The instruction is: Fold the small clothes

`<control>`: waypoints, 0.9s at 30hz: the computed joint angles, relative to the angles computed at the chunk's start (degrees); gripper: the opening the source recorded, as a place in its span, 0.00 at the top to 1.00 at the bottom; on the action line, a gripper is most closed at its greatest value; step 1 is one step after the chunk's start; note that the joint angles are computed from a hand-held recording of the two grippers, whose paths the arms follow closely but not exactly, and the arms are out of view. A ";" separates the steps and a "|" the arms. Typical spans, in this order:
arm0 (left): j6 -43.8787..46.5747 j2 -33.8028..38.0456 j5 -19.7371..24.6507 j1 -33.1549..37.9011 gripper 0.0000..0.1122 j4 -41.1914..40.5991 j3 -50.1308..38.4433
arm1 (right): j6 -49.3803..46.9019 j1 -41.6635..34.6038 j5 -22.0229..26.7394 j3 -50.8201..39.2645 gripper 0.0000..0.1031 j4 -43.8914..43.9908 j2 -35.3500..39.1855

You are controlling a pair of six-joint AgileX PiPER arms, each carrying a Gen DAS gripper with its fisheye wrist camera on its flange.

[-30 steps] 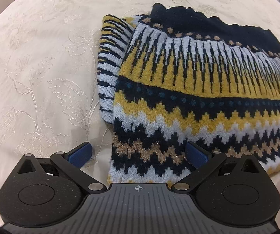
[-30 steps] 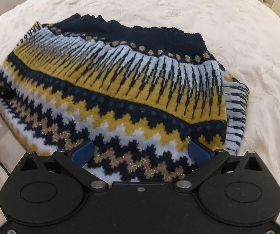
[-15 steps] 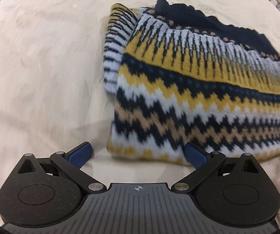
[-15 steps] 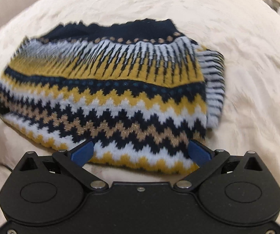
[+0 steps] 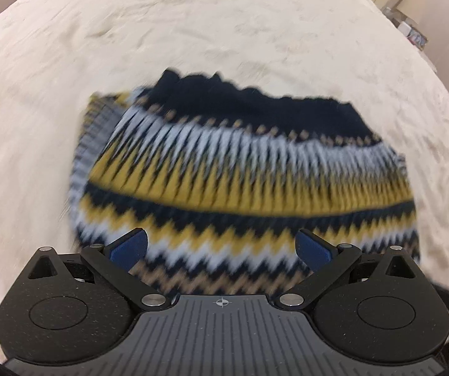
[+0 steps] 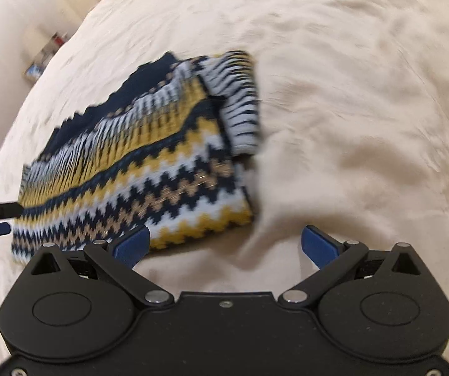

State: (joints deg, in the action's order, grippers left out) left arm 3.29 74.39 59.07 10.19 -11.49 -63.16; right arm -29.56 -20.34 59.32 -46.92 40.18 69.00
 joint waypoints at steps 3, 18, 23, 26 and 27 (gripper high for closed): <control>-4.32 5.41 -3.58 -4.52 0.09 3.19 -2.69 | -2.67 -3.50 1.57 -0.23 0.01 2.91 1.96; -16.43 19.87 -7.15 -13.77 0.08 16.46 -5.36 | -11.84 -8.95 5.34 -1.06 0.00 10.92 12.57; -16.42 19.12 -9.06 -14.09 0.08 16.81 -3.15 | -15.46 -10.30 7.75 -2.72 0.00 15.97 17.02; -16.44 19.30 -8.22 -14.44 0.08 16.90 -3.66 | -16.83 -9.48 9.29 -5.27 0.00 19.57 20.75; -16.47 19.30 -8.16 -14.46 0.08 16.98 -3.63 | -17.27 -8.79 9.46 -6.28 0.00 20.82 21.95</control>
State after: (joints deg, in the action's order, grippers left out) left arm -13.18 93.69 50.91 -4.26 5.48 -66.79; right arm -46.83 -29.14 68.78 -53.19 60.99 90.96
